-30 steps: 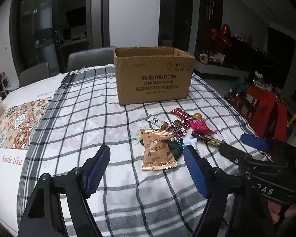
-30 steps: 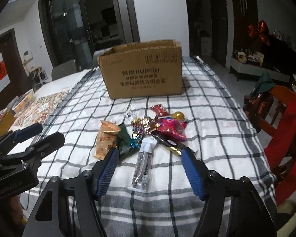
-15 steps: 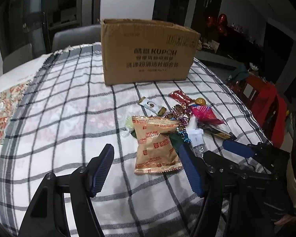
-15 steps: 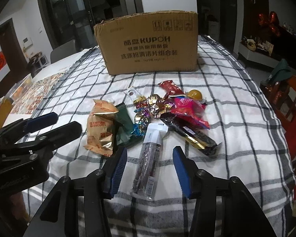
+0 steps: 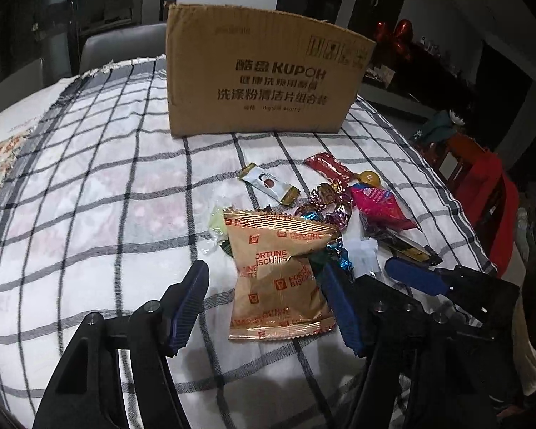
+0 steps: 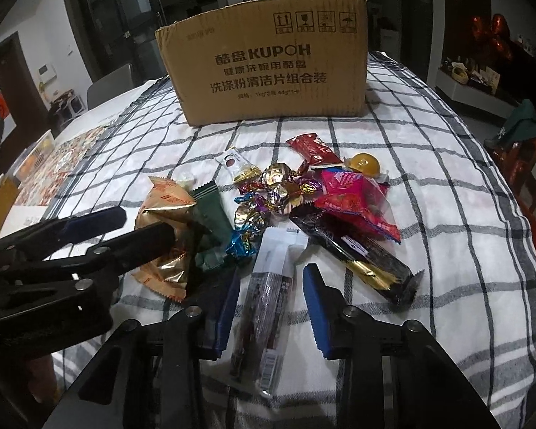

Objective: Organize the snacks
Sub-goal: 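Grasp the Fortune Biscuits packet with the left tool while the right tool grasps the white bar, then carry both held snacks over the cardboard box and open both tools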

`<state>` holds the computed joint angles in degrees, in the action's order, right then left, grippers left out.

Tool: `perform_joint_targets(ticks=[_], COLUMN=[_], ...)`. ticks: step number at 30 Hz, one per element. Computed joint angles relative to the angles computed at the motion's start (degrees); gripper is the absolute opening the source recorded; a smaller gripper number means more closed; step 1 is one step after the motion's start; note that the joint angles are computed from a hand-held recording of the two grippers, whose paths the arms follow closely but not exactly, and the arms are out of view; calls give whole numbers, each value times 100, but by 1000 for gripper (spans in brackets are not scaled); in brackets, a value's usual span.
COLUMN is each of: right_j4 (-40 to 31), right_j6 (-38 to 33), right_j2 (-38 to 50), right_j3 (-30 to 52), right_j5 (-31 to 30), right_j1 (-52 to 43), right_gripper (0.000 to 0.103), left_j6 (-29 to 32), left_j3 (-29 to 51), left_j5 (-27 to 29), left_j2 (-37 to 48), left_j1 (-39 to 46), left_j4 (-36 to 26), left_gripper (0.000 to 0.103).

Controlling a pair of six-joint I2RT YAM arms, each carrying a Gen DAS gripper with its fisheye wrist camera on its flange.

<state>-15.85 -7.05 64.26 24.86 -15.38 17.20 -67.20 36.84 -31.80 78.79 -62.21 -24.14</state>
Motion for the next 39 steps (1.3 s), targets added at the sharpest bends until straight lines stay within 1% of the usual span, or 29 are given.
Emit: perform_joint_targets(ticks=[2,4,6,7,8,9,11,13,14,18,25,28,33,39], right_j4=[34,22,46,60,42,28,2,-25,-71,-277,-812,-1031,-1270,-1562], right_j6=[-2,6,21,18,0,-22,-22,-39,-44,-119,-284,-319,-391,-502], right_j2=[87,175,258,226,210,208,157,140,108,-96,-639,-976,-1217,-1309], right_j3=[9,37,43,18,13,12,-9,-10,-5,5,76,130,315,633], right_j5=[24,9,54,41,9,-26,-32,-57,-98,-209,-454,-536,-649,-887], right_j1=[23,19,35,29,18,9,0,-27,-69,-165,-406,-466,-559,-691], right_gripper=[38,38,33,33,31,27,26,24,24,23,23,23,23,23], left_j6=[60,65,32,25,38,48,29,15,-11,-202,-573,-763,-1040,-1068], left_j3=[-57,-79,-81,-77,-88,-90,-78,-40,-35,122,462,621,936,1357], left_j5=[130,205,263,277,320,343,332,289,272,88,-265,-421,-703,-950], left_j2=[14,58,120,139,156,169,186,218,220,205,128,95,60,54], left_j1=[80,114,122,119,116,116,83,41,12,-183,-610,-777,-967,-1043], left_j4=[153,246,287,302,352,384,389,343,330,17,-608,-914,-1509,-2058], left_gripper=[62,61,61,60,58,54,52,46,46,44,44,44,44,44])
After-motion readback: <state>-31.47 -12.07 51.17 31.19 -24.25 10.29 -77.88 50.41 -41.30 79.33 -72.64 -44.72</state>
